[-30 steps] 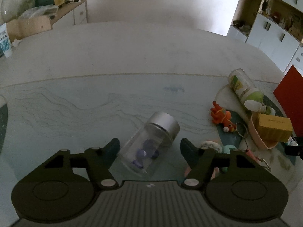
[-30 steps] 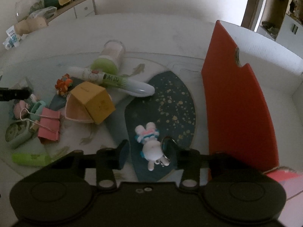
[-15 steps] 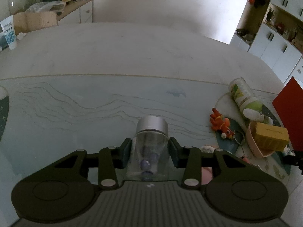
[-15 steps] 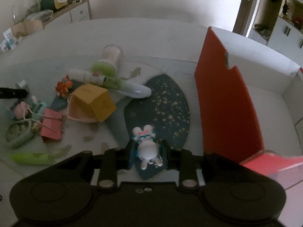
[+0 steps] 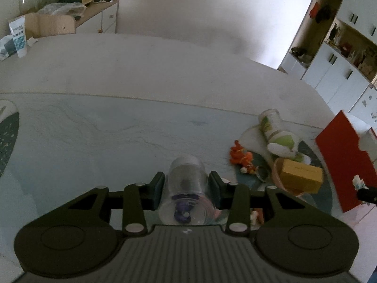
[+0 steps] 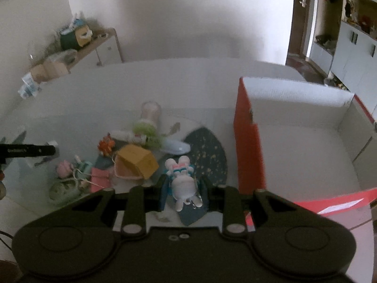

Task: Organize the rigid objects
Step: 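Carry the jar and bunny with both tools over the white box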

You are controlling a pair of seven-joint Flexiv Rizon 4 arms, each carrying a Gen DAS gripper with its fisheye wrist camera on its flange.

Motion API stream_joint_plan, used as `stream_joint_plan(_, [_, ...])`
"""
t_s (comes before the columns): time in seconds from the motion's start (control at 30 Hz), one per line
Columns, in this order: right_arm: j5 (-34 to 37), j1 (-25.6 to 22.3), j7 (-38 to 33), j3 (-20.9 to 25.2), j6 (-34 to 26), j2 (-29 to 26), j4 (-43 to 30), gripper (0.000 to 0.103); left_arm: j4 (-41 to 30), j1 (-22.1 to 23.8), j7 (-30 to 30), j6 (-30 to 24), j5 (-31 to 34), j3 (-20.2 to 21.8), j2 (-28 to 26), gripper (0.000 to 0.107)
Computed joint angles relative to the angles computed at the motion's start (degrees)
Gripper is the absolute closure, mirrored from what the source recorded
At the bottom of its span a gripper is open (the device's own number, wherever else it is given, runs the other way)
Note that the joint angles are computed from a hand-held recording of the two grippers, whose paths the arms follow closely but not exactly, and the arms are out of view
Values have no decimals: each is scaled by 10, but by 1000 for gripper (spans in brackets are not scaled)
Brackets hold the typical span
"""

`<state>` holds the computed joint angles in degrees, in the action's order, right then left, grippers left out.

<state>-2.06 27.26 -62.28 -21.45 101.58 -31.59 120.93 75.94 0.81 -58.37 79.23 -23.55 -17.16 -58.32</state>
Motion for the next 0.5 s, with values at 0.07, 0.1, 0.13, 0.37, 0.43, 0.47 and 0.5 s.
stream_joint_plan(0.07, [-3,-22,-8,16,9,9,3,76,15,0,-5,9,-2,-5,13,67])
stream_joint_plan(0.1, [-4,-30,-11,22,10,14,5,76,22,2,-8,12,-5,-10,18,67])
stream_joint_plan(0.13, [-5,-45,-16,34,11,19,6,76,29,3,-10,13,-7,-16,24,67])
stream_joint_plan(0.37, [-26,-144,-50,107,19,47,9,75,61,-4,-16,28,-22,-56,62,67])
stream_joint_plan(0.43, [-33,-179,-59,132,22,51,9,75,62,-14,-19,30,-23,-62,68,67])
stream_joint_plan(0.47, [-33,-186,-63,136,26,52,12,75,60,-20,-21,31,-22,-62,69,67])
stream_joint_plan(0.5, [-36,-199,-67,144,28,52,11,75,59,-26,-22,32,-21,-63,70,67])
